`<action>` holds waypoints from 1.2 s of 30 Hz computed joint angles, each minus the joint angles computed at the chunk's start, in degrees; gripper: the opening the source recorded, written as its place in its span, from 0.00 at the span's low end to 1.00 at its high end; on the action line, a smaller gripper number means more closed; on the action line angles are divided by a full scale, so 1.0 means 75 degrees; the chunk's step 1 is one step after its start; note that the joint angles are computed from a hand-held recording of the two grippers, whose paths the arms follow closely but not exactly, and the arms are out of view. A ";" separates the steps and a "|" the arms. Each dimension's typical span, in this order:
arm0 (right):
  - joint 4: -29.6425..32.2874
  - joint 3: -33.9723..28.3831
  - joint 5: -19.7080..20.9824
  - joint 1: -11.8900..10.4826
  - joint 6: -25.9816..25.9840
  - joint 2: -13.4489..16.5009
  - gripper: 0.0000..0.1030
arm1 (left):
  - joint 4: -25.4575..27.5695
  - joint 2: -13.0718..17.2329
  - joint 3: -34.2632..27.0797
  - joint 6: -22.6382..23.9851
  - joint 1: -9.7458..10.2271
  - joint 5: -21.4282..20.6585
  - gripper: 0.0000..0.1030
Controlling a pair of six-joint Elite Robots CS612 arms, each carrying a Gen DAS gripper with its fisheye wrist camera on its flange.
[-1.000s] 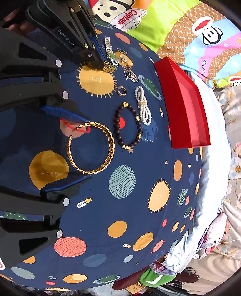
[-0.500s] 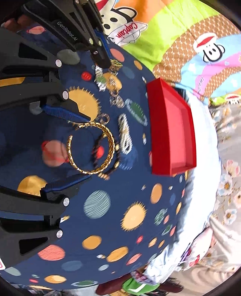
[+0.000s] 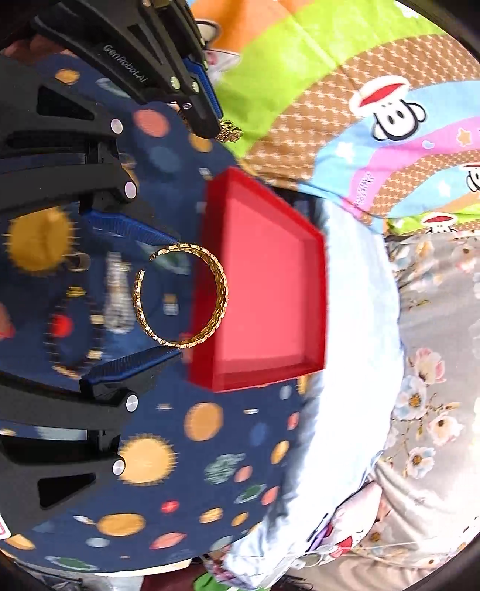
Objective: Organize jewelry
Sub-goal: 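Carry both gold pieces into the red tray and open both tools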
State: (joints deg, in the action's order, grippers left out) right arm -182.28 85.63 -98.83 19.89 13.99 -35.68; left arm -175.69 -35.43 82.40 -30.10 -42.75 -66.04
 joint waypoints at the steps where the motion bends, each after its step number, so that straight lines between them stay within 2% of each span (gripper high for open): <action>1: 0.0030 -0.0134 0.0013 -0.0036 -0.0031 0.0045 0.54 | 0.0023 0.0070 -0.0167 0.0049 0.0038 0.0008 0.12; 3: 0.0135 -0.0488 0.0043 -0.0127 -0.0114 0.0170 0.54 | 0.0126 0.0233 -0.0548 0.0159 0.0109 0.0049 0.12; 6: 0.0455 -0.1103 0.0108 -0.0262 -0.0232 0.0400 0.54 | 0.0257 0.0576 -0.1273 0.0476 0.0188 0.0407 0.12; 11: 0.1218 -0.2346 0.0035 -0.0411 -0.0528 0.0923 0.54 | 0.0565 0.1162 -0.2513 0.0803 0.0353 0.0560 0.12; 17: 0.2221 -0.3617 0.0213 -0.0589 -0.0503 0.1552 0.54 | 0.1546 0.1981 -0.4118 0.0866 0.0529 0.0576 0.12; 20: 0.2727 -0.4121 0.0383 -0.0667 -0.0450 0.1815 0.54 | 0.1943 0.2238 -0.4615 0.0762 0.0619 0.0435 0.12; 28: 0.3613 -0.4864 0.0794 -0.0766 -0.0553 0.2197 0.54 | 0.2314 0.2294 -0.4632 0.0343 0.0829 0.0268 0.12; 36: 0.4416 -0.5549 0.0577 -0.0722 -0.0644 0.2572 0.54 | 0.2463 0.2248 -0.4414 0.0121 0.0866 0.0097 0.12</action>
State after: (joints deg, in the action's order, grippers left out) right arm -149.16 44.02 -94.50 14.48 9.16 -16.39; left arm -157.22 -18.56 49.30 -29.19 -36.26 -65.31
